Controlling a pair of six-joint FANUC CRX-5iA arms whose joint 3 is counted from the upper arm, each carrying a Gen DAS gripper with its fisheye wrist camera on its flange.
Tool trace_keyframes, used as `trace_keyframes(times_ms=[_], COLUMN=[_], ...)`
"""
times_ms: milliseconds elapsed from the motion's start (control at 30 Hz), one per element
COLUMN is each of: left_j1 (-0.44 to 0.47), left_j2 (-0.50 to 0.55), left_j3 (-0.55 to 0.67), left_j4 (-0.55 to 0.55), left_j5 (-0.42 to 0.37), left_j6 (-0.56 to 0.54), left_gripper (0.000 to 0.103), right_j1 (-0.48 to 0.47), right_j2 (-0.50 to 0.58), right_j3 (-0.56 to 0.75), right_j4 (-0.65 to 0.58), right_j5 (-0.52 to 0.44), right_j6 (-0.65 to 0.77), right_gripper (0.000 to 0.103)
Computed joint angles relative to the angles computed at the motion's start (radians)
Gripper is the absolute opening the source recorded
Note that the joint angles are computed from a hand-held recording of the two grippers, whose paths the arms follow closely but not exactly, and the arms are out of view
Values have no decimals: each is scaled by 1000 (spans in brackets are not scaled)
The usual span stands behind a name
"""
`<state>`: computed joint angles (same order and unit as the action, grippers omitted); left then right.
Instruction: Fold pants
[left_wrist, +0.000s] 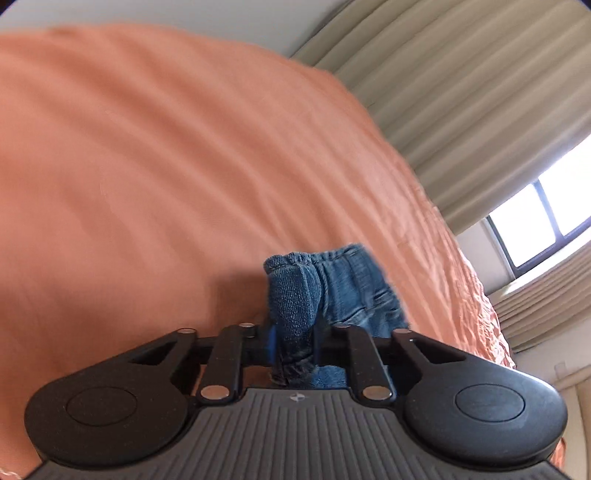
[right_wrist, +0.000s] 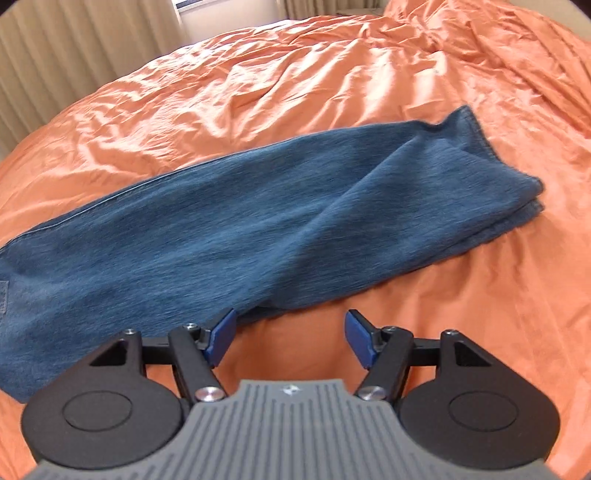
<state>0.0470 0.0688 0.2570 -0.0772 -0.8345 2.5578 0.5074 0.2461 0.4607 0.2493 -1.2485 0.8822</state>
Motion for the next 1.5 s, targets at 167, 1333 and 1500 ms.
trace_keyframes(times_ms=[167, 1333, 1500], left_j1=[-47, -197, -229], left_j2=[-20, 88, 162], left_j3=[125, 426, 488], left_j4=[-112, -483, -420], left_j5=[-106, -683, -653], left_j6=[-63, -316, -358], left_gripper=[15, 67, 55], right_j1=[-8, -378, -398], right_j2=[-24, -78, -16], right_j3=[-9, -184, -114], right_j4=[22, -317, -334], right_j5=[-15, 460, 340], right_j6=[-51, -175, -109], right_gripper=[57, 1, 1])
